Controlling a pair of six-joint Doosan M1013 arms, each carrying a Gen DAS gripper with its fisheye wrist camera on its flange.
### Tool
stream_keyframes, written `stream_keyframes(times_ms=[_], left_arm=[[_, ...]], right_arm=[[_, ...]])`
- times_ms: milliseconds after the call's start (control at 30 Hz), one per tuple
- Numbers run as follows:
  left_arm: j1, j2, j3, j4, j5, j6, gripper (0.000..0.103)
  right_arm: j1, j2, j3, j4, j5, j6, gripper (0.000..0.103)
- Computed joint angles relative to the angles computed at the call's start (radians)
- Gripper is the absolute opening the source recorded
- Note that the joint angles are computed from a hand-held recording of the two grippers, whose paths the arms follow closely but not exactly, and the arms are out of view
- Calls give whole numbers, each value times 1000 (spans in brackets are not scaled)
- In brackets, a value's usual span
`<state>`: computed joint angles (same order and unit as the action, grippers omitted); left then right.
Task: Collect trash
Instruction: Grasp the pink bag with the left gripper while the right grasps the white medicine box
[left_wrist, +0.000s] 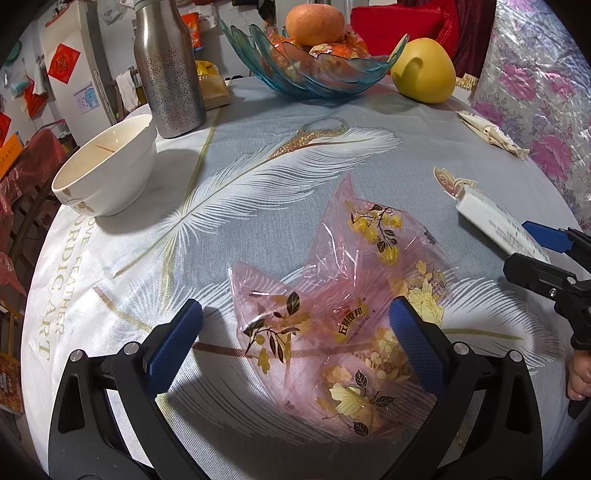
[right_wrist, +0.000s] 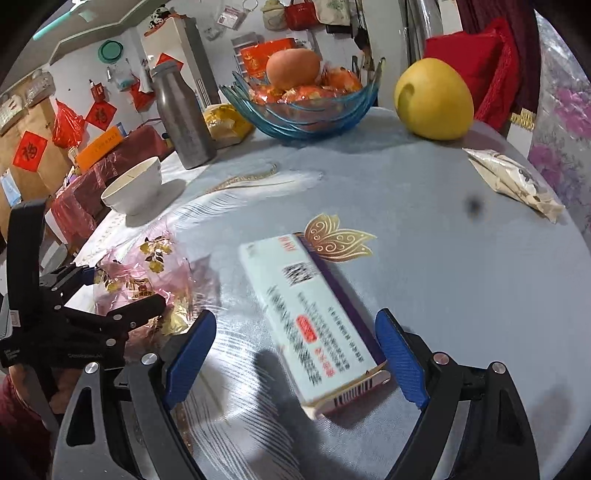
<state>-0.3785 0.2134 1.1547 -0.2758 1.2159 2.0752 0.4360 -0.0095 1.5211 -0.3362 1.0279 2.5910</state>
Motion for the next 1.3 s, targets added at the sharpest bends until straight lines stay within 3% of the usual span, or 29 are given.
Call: stream_keyframes(times_ms=[200, 300, 367, 667, 967, 1133, 1300], left_arm=[[0, 0, 0, 1, 3, 0, 97], [0, -2, 1, 1, 3, 0, 97], [0, -1, 0, 1, 3, 0, 97], [0, -1, 0, 1, 4, 0, 97], [0, -3, 1, 4, 1, 0, 97], [-7, -23, 27, 14, -49, 23, 96], [-1, -22, 25, -33, -34, 63, 71]], right_arm=[[11, 26, -31, 4, 56, -50, 81], [22, 35, -44, -22, 87, -48, 66], [25, 38, -47, -29, 93, -51, 48], [49, 22, -35, -117, 82, 2, 47], [26, 7, -14, -68, 54, 32, 47], [24, 4, -8, -59, 46, 45, 47], [17, 0, -3, -44, 39, 51, 48]])
